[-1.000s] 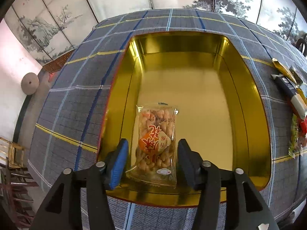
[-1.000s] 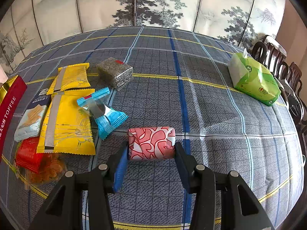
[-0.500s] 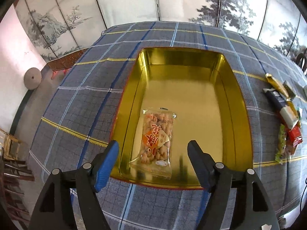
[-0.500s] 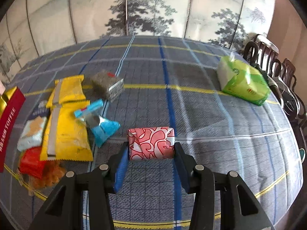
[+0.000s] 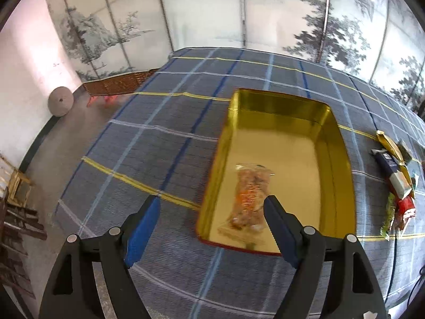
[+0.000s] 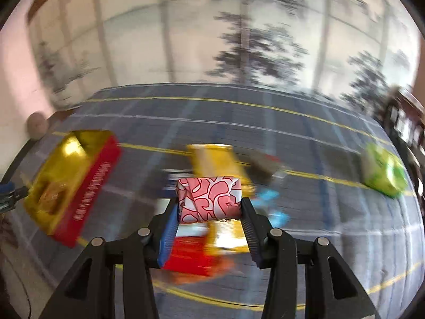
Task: Organize snacks
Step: 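Carry the pink candy over the gold tin and open the right tool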
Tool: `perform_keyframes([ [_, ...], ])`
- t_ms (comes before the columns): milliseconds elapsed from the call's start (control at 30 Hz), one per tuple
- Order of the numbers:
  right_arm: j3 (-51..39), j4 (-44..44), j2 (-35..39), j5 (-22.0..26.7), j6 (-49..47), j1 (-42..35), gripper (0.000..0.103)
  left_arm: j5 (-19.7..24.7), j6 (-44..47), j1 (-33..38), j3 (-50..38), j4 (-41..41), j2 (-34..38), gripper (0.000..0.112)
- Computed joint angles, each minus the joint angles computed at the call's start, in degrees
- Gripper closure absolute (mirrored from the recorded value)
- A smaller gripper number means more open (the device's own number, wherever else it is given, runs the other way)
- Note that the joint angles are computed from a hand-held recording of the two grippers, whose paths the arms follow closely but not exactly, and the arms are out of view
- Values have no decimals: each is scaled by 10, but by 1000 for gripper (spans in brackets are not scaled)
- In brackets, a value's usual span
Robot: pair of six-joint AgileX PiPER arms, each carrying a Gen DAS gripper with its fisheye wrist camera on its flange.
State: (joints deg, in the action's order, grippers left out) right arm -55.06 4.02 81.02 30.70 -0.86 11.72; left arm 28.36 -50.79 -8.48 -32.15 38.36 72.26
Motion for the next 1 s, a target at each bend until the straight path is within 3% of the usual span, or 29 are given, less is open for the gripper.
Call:
perform_keyframes([
  [200, -51, 8, 51, 7, 24, 138, 57, -5, 45, 61, 21, -22, -24, 35],
  [433, -128, 4, 120, 28, 25, 238, 57, -15, 102, 130, 43, -50, -45, 35],
  [800, -183, -35, 180, 59, 57, 299, 57, -52, 312, 276, 62, -197, -66, 35],
  [1000, -200, -53, 203, 68, 72, 311, 57, -62, 362, 304, 67, -233, -60, 35],
])
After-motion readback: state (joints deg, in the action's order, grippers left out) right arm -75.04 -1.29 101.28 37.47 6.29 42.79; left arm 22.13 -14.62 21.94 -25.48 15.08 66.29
